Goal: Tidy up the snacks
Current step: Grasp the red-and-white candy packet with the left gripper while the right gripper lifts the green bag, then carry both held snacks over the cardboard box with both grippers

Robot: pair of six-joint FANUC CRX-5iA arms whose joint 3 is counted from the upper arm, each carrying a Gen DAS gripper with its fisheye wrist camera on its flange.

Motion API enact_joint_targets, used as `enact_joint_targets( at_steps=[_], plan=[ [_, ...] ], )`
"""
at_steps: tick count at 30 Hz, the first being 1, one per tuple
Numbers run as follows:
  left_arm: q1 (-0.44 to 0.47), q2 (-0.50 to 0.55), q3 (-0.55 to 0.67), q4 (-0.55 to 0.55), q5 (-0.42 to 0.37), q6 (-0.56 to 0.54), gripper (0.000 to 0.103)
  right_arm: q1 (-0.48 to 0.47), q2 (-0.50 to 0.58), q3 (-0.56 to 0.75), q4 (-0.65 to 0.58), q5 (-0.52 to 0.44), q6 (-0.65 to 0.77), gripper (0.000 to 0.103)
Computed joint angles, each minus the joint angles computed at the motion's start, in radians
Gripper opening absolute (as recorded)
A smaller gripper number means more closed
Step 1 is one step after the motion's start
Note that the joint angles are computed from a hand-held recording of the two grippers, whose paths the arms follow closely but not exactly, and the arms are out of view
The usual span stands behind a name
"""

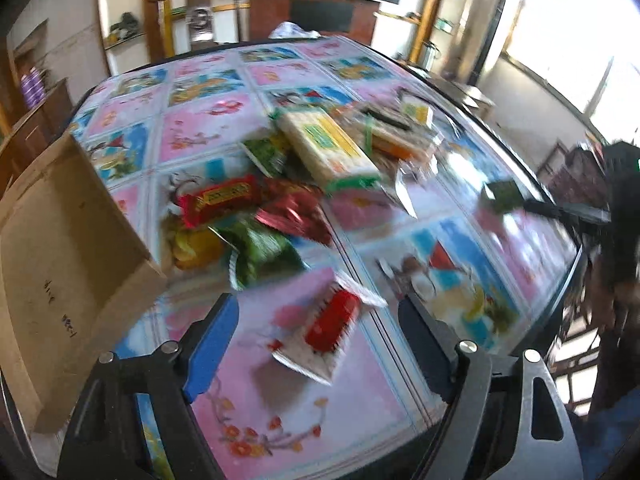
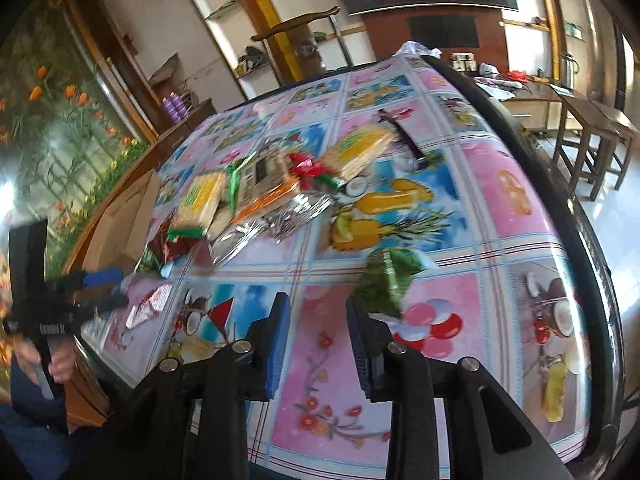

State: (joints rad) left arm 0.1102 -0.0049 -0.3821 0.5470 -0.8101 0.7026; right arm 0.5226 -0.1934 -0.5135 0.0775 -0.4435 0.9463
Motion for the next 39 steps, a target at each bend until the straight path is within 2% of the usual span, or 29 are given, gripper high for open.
enact_joint_targets(
  at_steps=[4, 6, 9, 13, 16, 19, 21, 22, 24, 26, 35, 39],
  plan=[
    [-0.024, 0.029, 0.013, -0.035, -0.014, -0.001, 0.055, -0.019, -0.013, -0.025, 0.054, 0.012, -0.074, 0.04],
    [-0.031, 0.044, 0.024, -0.057, -0.013, 0.012, 0.05, -0.026, -0.013, -0.032, 0.074, 0.009, -0.099, 0.041],
    [-0.035, 0.058, 0.025, -0.054, -0.011, 0.004, 0.037, -0.034, -0.003, -0.039, 0.119, 0.0, -0.148, 0.044],
    [-0.049, 0.05, 0.008, -0.055, 0.029, -0.008, 0.03, -0.039, 0.034, -0.016, 0.126, -0.019, -0.148, 0.05],
    [-0.065, 0.049, 0.003, -0.064, 0.066, 0.01, 0.027, -0.045, 0.074, 0.018, 0.097, -0.023, -0.128, 0.053],
    [-0.073, 0.049, -0.002, -0.059, 0.089, 0.025, 0.025, -0.033, 0.112, 0.031, 0.151, -0.024, -0.177, 0.053],
    [-0.077, 0.046, -0.006, -0.057, 0.101, 0.033, 0.024, -0.03, 0.133, 0.051, 0.136, -0.038, -0.174, 0.037],
    [-0.079, 0.045, -0.01, -0.05, 0.104, 0.032, 0.022, -0.03, 0.133, 0.054, 0.118, -0.031, -0.154, 0.032],
    [-0.073, 0.04, -0.024, -0.017, 0.106, 0.013, 0.021, -0.014, 0.123, 0.026, 0.201, -0.016, -0.225, 0.03],
    [-0.062, 0.036, -0.036, 0.023, 0.104, -0.013, 0.021, -0.007, 0.108, 0.014, 0.207, 0.004, -0.222, 0.022],
    [-0.032, 0.013, -0.062, 0.131, 0.097, -0.056, 0.02, 0.051, 0.079, 0.027, 0.216, 0.054, -0.176, 0.019],
    [-0.013, 0.004, -0.065, 0.174, 0.092, -0.074, 0.02, 0.065, 0.099, 0.084, 0.109, 0.053, -0.065, 0.019]
  ],
)
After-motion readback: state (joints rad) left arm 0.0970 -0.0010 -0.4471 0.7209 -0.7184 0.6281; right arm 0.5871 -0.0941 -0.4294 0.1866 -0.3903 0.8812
